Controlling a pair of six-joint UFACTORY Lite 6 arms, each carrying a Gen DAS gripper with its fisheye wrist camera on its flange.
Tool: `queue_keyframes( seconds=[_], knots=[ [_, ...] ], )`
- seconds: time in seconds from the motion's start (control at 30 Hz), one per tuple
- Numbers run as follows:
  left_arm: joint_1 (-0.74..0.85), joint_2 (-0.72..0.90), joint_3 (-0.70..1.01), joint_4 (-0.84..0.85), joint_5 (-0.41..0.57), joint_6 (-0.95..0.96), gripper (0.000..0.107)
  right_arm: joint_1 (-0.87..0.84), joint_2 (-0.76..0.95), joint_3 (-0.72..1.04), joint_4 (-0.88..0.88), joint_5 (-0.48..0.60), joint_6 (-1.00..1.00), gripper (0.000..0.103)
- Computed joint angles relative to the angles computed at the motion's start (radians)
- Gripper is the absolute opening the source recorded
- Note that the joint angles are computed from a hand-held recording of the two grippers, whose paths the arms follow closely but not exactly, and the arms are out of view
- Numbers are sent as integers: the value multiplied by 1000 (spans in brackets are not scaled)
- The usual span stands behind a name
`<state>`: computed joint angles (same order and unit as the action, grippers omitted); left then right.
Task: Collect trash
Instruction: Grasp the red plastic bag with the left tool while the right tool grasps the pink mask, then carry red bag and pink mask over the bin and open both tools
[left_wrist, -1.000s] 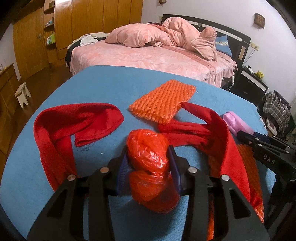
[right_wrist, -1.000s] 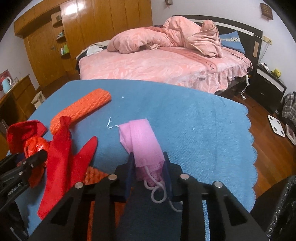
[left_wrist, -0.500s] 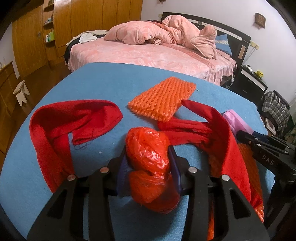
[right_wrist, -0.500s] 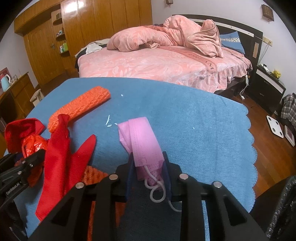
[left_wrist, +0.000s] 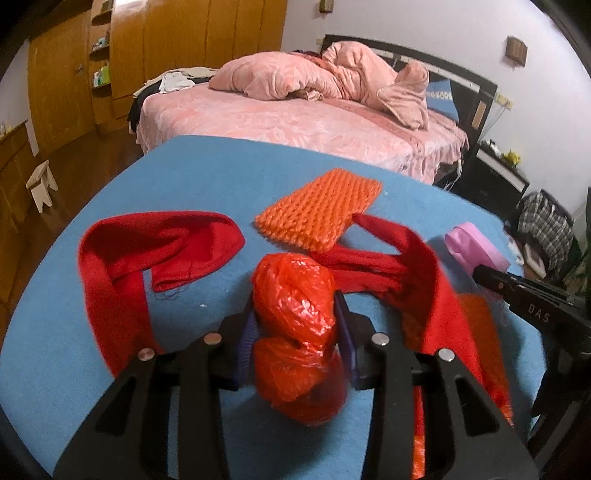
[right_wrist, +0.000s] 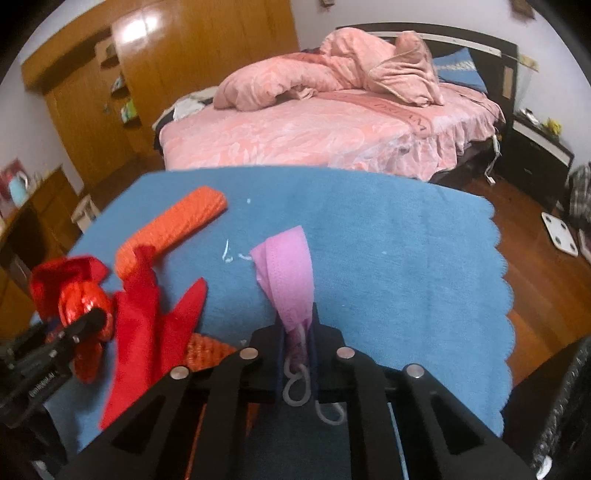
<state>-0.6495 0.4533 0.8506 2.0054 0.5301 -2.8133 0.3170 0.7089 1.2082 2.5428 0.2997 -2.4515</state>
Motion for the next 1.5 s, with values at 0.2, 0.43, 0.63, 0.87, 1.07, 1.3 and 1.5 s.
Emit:
queue_keyframes(
  seconds=[0.2,0.43,0.63,0.87,1.07,1.3,1.5],
  knots=[
    [-121,-102,-19,-197,77,162,37,-26,-171,-144,2,36,-20,11],
    [-272,-174,24,-425,180,353,37,-52,-374,-332,-3,69,-27,11],
    [-381,-198,80,-526,260,421,37,-96,-553,-486,-72,89,37,11],
    [-480,-179,179,-596,320,508,37,-220,-781,-644,-303,117,221,11],
    [-547,-114,298,-617,344,554,37,-363,-973,-765,-553,152,397,11],
    [-605,16,480,-625,339,623,37,-697,-1131,-848,-925,318,594,11],
    [-634,137,639,-629,308,674,37,-984,-1117,-849,-1060,461,570,11]
  ],
)
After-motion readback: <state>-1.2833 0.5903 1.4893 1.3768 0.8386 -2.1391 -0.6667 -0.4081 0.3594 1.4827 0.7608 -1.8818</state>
